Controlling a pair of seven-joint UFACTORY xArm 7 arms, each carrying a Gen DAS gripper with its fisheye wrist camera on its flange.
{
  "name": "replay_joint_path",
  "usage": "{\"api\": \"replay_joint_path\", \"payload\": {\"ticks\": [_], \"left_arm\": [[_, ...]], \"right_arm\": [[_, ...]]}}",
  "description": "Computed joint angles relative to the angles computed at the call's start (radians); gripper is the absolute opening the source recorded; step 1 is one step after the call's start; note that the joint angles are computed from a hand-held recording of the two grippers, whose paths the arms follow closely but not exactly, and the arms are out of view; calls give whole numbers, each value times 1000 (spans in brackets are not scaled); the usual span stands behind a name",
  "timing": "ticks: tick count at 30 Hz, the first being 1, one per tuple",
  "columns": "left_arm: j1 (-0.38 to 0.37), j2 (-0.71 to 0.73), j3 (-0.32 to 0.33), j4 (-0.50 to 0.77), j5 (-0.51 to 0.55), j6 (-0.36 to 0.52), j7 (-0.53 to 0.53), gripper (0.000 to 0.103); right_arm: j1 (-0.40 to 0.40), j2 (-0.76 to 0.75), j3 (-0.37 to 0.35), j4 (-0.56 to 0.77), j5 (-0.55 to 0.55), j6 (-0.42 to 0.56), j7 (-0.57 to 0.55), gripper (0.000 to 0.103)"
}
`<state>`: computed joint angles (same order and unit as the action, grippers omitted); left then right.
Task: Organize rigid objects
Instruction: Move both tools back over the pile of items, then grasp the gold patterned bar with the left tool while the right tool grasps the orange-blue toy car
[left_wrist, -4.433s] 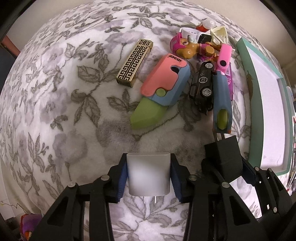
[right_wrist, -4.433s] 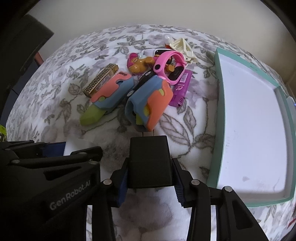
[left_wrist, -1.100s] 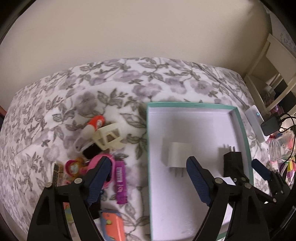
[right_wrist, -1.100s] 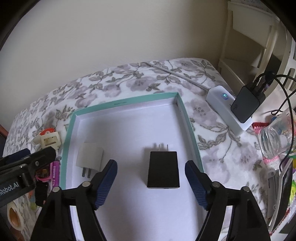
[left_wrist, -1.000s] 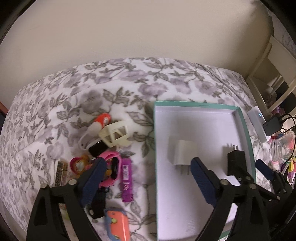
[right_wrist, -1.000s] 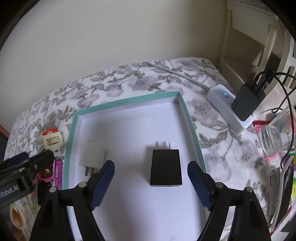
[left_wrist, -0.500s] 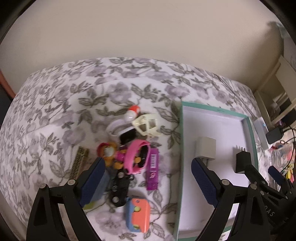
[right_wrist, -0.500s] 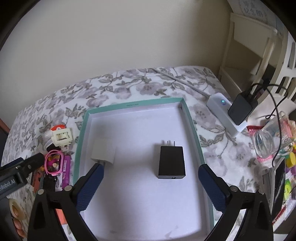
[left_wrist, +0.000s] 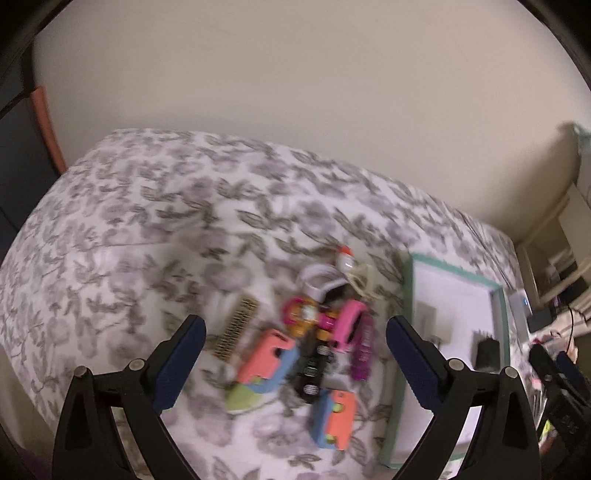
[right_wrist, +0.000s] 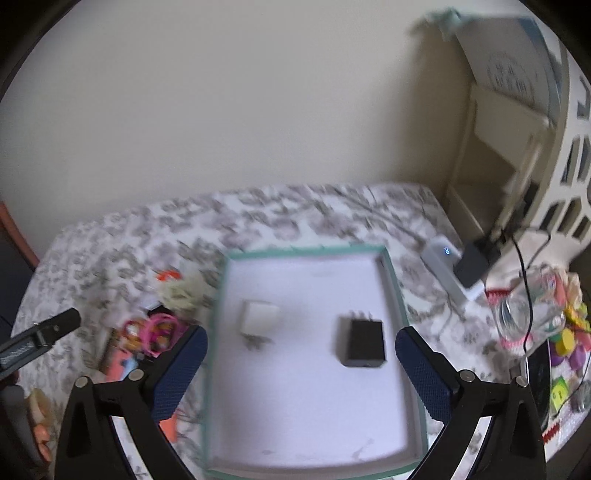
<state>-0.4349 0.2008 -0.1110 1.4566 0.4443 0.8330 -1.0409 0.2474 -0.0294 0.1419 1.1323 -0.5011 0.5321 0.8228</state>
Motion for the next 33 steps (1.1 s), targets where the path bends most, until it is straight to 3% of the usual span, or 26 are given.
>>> {"api": "replay_joint_path", "payload": {"ticks": [8, 16, 26, 33], "left_arm": [[64, -98, 6, -109, -23, 57, 14, 98], [128, -127, -3, -193, -111, 52, 44, 98], [136, -41, 8, -184, -161, 29, 108, 98], [115, 27, 22, -134, -119, 3, 140, 96]], "right_arm": [[80, 67, 38, 74, 68, -28, -88, 103], [180, 207, 33, 168, 117, 31, -171, 98], [230, 320, 11, 216, 234, 85, -251, 84], [243, 372, 7, 244, 283, 127, -296, 75]]}}
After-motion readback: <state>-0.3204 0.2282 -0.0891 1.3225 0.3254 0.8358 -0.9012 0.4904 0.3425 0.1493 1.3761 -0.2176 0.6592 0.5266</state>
